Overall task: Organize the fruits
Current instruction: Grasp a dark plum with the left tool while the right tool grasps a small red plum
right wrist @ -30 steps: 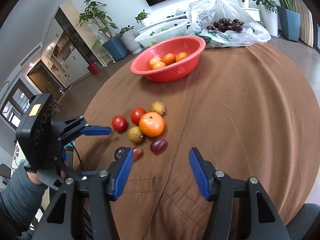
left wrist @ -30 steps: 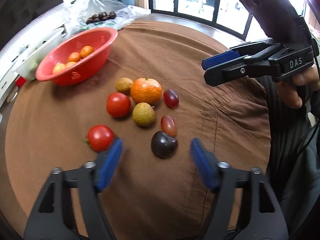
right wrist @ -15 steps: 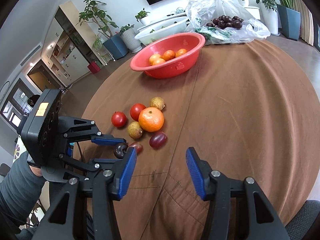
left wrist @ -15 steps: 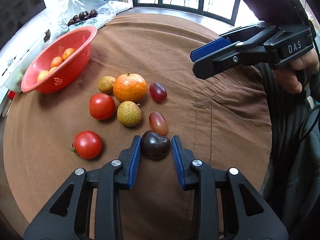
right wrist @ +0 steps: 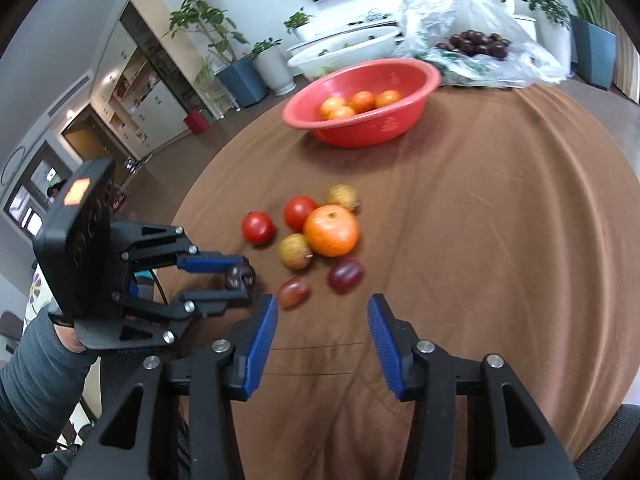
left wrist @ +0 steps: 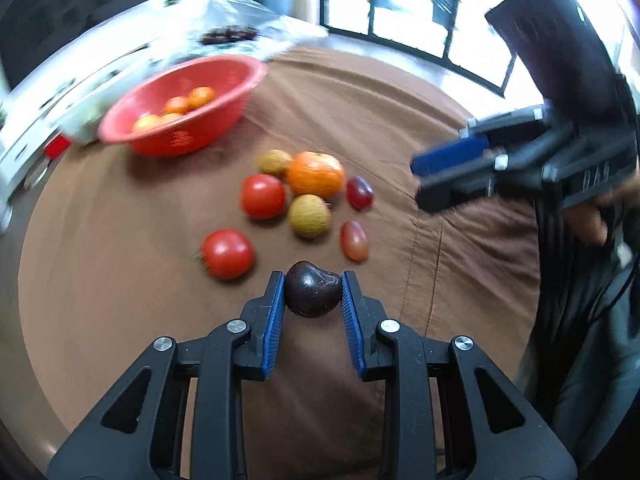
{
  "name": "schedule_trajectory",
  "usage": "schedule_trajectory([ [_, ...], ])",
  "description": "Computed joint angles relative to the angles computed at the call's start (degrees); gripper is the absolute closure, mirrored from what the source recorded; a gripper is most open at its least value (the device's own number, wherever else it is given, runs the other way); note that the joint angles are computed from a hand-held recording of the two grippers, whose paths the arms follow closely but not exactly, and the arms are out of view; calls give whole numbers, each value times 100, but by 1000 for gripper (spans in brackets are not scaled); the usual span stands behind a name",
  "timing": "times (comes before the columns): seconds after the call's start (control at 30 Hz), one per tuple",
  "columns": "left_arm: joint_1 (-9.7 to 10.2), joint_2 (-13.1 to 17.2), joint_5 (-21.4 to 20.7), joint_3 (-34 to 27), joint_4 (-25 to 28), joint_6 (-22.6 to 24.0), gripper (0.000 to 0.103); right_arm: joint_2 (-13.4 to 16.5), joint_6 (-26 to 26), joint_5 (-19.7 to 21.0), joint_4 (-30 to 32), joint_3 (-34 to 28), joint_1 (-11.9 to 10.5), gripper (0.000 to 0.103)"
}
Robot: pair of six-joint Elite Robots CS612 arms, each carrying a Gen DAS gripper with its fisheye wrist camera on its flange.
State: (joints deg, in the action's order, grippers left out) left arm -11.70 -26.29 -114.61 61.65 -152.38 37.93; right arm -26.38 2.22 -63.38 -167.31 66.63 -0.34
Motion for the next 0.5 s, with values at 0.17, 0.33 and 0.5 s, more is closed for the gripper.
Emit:
schedule_trajectory([
  [0.17, 88, -108, -147, 271, -442, -741, 77, 65, -280, -150, 365, -214, 143, 60],
  [0.33, 131, -167, -281, 446, -710, -1134, 77, 158, -259, -432, 619, -426, 252, 62],
  [0.5, 170, -141, -448, 430, -789, -1333, 77, 231, -421, -849, 804, -604, 354, 64],
])
